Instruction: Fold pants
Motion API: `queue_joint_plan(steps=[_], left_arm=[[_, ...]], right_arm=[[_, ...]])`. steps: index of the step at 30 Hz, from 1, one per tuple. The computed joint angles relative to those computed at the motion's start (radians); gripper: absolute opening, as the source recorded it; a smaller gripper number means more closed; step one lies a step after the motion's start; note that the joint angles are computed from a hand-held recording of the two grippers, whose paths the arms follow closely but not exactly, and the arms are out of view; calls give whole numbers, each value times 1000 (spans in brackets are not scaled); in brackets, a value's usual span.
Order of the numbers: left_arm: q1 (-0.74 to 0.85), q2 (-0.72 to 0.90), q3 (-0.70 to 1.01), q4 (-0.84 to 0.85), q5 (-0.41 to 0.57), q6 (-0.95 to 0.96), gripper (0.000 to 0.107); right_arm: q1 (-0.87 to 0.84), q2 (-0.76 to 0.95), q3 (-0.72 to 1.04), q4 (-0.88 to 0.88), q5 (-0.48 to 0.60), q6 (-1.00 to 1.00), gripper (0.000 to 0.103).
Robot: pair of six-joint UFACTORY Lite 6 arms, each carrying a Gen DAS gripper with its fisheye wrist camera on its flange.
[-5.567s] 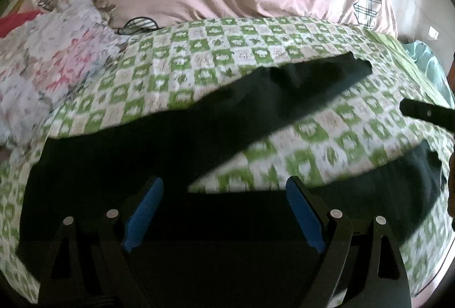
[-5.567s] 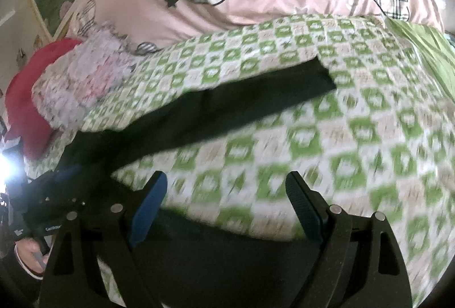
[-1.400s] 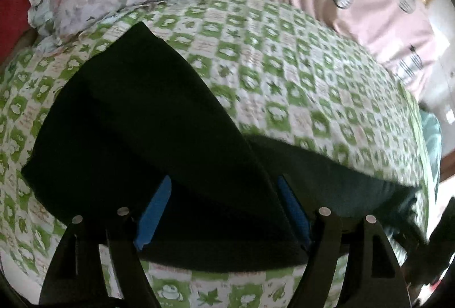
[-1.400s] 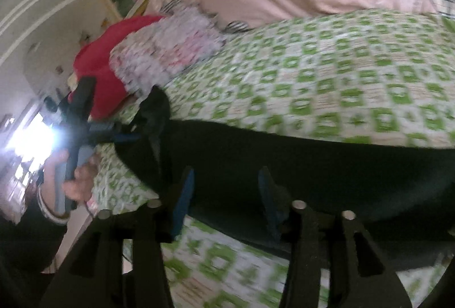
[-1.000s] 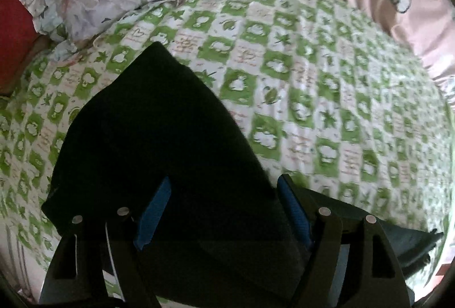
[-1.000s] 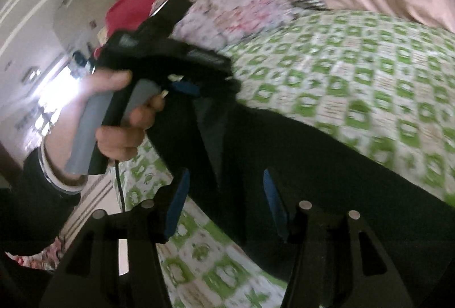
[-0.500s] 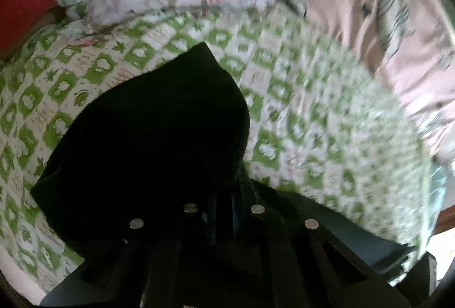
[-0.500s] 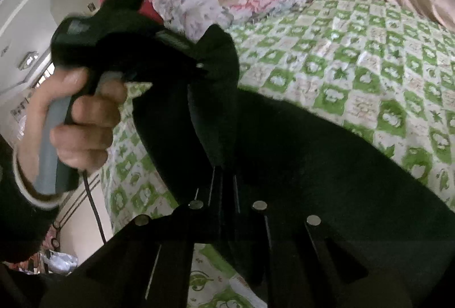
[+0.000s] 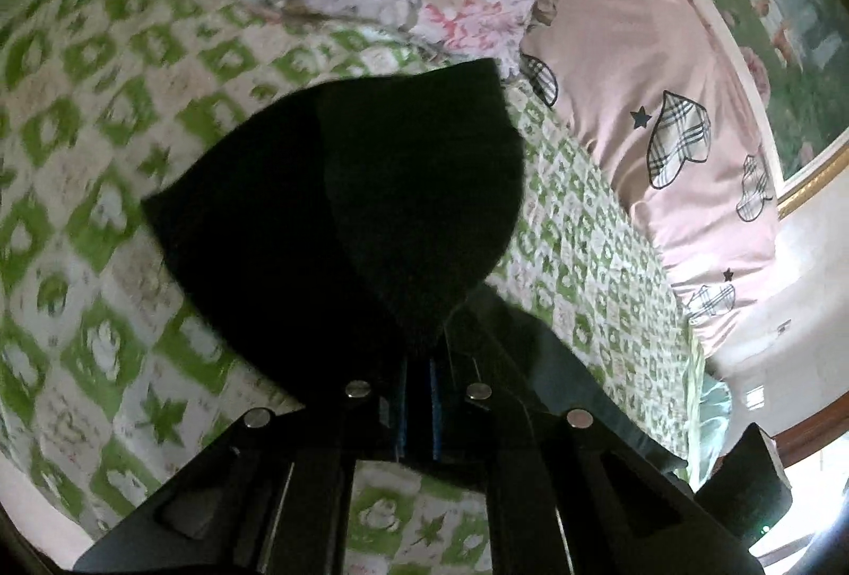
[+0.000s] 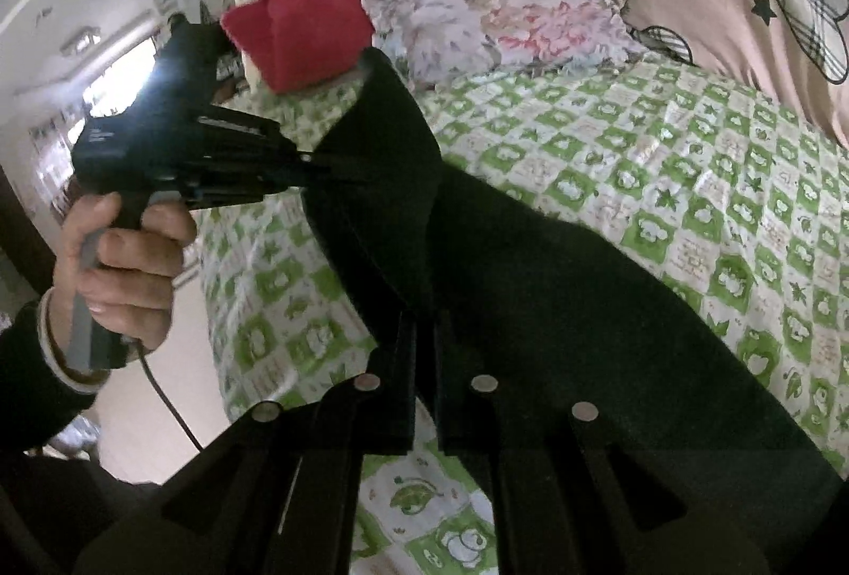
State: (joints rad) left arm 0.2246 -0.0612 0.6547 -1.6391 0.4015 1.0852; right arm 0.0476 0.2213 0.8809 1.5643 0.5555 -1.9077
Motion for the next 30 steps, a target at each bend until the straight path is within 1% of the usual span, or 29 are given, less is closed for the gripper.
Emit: queue_joint_plan(steps=[5, 10, 14, 16, 18, 20, 24, 25, 28, 30], left_arm=[[52, -7, -91, -138, 65, 174, 5], [119, -4, -132, -208, 120, 279, 5], [140, 10, -135, -305, 146, 396, 5], [146, 38, -126, -364, 175, 467, 5], [151, 76, -113, -390, 204, 514, 5], [154, 102, -111, -405, 216, 536, 6], [187, 114, -141, -399, 226, 541, 14], [208, 104, -159, -386, 235, 534, 15], [251, 46, -202, -332, 232, 503, 22], [281, -21, -231, -275, 208, 460, 39]], right_arm=[[28, 14, -16, 16, -39, -16, 6], [49, 27, -6, 15, -65, -3, 6], [82, 35, -2, 85, -103, -63, 6], [89, 47, 7, 93, -110, -64, 6], [96, 48, 5, 133, -123, -97, 6], [90, 55, 12, 118, -118, -73, 7], [75, 74, 30, 39, -87, 15, 9], [79, 72, 27, 40, -93, 13, 9], [88, 69, 30, 11, -102, 46, 12], [88, 66, 30, -3, -97, 61, 18]])
